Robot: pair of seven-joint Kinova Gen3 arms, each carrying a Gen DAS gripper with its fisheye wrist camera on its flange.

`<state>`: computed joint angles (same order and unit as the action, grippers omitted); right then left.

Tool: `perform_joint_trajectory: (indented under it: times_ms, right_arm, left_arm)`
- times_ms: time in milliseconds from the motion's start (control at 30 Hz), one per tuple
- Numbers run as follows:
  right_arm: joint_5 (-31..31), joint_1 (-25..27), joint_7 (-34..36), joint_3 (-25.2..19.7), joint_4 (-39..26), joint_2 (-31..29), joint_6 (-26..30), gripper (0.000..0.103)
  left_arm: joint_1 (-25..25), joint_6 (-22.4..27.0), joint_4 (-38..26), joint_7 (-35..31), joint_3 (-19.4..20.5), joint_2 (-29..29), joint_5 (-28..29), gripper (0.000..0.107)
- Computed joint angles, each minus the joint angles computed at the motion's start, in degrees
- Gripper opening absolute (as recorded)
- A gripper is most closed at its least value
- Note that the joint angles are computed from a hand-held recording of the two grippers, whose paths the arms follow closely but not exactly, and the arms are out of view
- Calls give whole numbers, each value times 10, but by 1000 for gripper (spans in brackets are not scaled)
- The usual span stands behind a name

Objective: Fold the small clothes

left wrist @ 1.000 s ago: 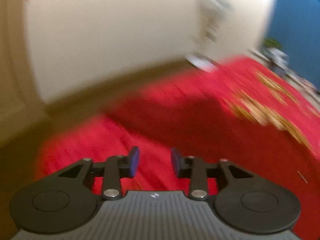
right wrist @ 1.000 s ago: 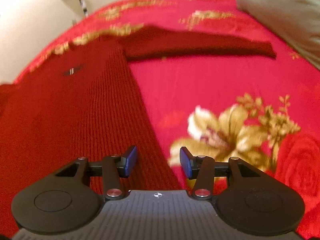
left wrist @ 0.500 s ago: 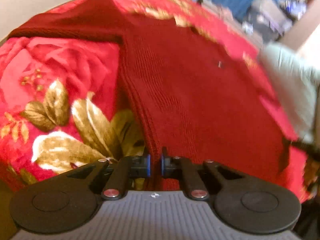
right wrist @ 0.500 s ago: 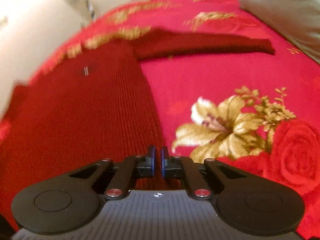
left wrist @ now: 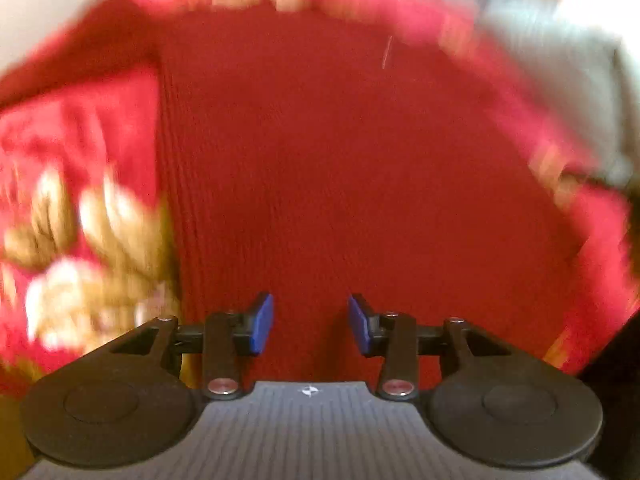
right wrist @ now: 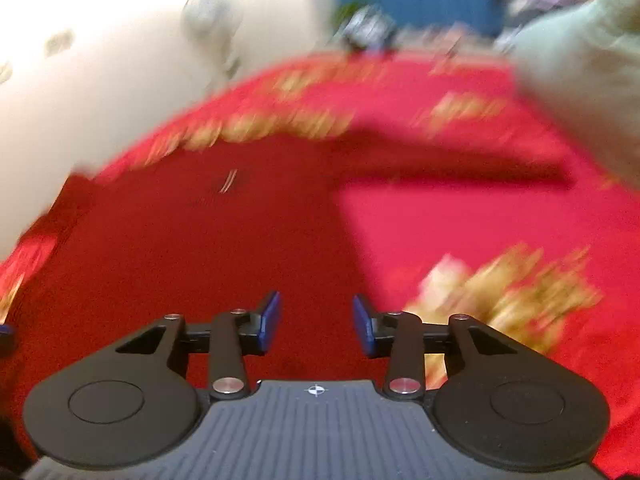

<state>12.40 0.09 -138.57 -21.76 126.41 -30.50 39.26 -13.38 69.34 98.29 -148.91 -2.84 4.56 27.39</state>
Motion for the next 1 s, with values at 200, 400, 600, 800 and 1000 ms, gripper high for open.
perform_joint_trajectory:
  times_ms: [200, 400, 600, 800, 1000]
  right_arm:
    - [86, 44, -36, -114, -29, 69, 57, 46]
    - [167, 3, -143, -88, -18, 56, 61, 46]
    - [197, 32, -220, -91, 6, 28, 31, 46]
    - [140, -17, -160, -3, 17, 37, -20, 27]
    - [100, -20, -100, 42, 11, 86, -27, 27]
  left_arm:
    - [-141, 1, -1, -10, 80, -14, 140, 46]
    - [-186, -136, -17, 77, 118, -15, 216, 20]
    - [-53, -185, -160, 217, -19, 98, 230, 10]
    - [6, -118, -294, 357, -178, 233, 307, 12]
    - [64, -69, -391, 497, -337, 325, 368, 43]
